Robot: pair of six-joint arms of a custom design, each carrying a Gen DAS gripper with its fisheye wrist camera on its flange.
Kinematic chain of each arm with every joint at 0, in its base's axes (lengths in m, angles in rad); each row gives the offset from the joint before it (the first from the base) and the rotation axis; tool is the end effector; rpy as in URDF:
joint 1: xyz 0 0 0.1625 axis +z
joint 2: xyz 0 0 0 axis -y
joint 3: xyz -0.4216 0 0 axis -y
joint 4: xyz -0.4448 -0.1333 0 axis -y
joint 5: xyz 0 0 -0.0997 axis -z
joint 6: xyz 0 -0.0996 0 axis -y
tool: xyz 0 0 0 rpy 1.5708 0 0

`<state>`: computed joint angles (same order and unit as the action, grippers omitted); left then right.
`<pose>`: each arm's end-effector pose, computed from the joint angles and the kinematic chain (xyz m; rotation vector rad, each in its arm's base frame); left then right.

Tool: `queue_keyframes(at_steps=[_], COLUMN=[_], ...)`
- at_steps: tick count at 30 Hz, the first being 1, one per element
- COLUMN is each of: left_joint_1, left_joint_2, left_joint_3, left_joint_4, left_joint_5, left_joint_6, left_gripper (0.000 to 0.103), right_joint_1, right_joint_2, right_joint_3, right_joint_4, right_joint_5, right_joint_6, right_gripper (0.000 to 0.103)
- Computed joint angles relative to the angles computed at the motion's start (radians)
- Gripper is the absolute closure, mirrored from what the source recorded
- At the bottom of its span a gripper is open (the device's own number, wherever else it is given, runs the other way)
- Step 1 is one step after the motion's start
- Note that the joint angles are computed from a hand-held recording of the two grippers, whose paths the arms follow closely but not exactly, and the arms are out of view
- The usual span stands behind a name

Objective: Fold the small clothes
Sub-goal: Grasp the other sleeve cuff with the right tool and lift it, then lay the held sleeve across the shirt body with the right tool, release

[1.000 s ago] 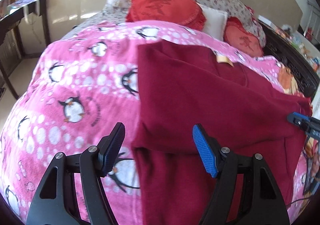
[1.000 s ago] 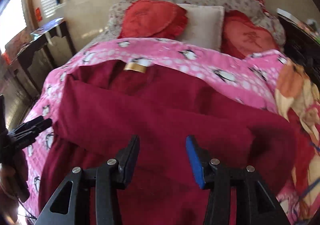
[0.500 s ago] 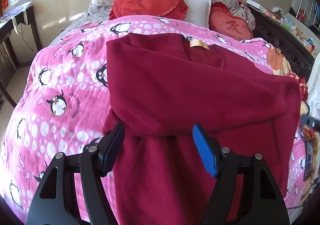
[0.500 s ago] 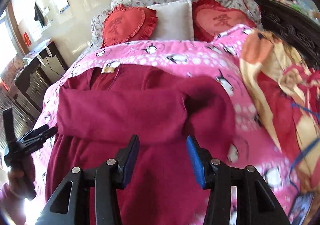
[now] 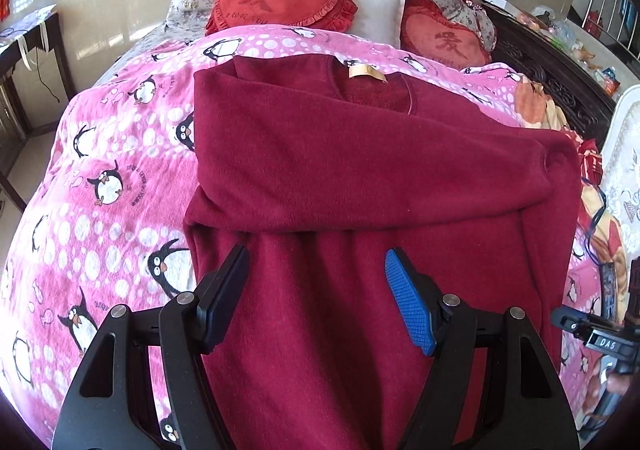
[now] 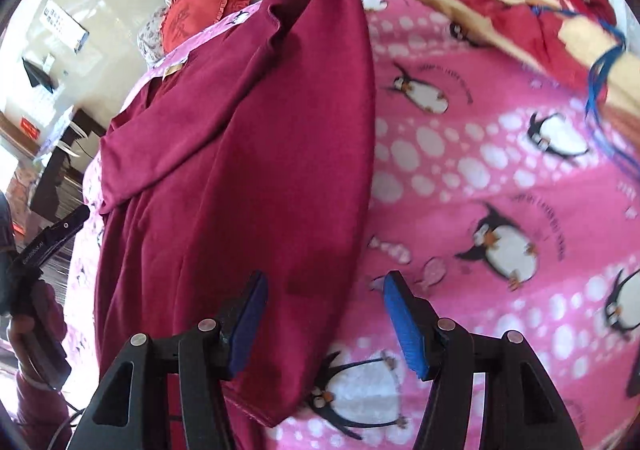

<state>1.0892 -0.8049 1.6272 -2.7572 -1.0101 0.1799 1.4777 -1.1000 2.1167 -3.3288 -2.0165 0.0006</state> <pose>-0.1676 -0.7227 0.0971 0.7092 2.4871 -0.5818 0.0380 -0.5655 0.1610 -0.3385 -2.4982 0.9486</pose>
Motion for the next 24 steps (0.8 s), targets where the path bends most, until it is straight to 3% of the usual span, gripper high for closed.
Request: queue_keyframes(at_steps=[4, 6, 7, 8, 10, 18, 22, 24], left_joint_1=[-0.001, -0.001, -0.002, -0.003, -0.007, 0.000, 0.005, 0.008], left_joint_2=[0.000, -0.001, -0.001, 0.000, 0.001, 0.003, -0.001, -0.004], left_joint_3=[-0.001, 0.000, 0.001, 0.003, 0.006, -0.006, -0.009, -0.009], left_joint_4=[0.020, 0.029, 0.029, 0.024, 0.014, 0.008, 0.004, -0.002], left_joint_5=[0.001, -0.007, -0.008, -0.006, 0.001, -0.015, -0.029, -0.036], left_joint_6=[-0.030, -0.044, -0.044, -0.039, -0.028, -0.032, -0.036, -0.035], left_gripper=[0.032, 0.032, 0.032, 0.032, 0.032, 0.032, 0.032, 0.032], right_joint_1=[0.015, 0.015, 0.013, 0.005, -0.029, -0.043, -0.011, 0.020], right_joint_2=[0.064, 0.079, 0.076, 0.064, 0.008, -0.166, -0.240, -0.254], right_joint_3=[-0.012, -0.019, -0.017, -0.011, 0.019, 0.090, 0.073, 0.041], right_joint_4=[-0.130, -0.168, -0.181, -0.181, -0.158, -0.198, -0.147, -0.102], right_joint_5=[-0.040, -0.051, -0.050, -0.030, 0.080, 0.248, 0.350, 0.365], right_joint_6=[-0.069, -0.097, -0.107, -0.103, -0.071, -0.061, -0.091, -0.124], right_gripper=[0.046, 0.058, 0.069, 0.082, 0.099, 0.099, 0.099, 0.099])
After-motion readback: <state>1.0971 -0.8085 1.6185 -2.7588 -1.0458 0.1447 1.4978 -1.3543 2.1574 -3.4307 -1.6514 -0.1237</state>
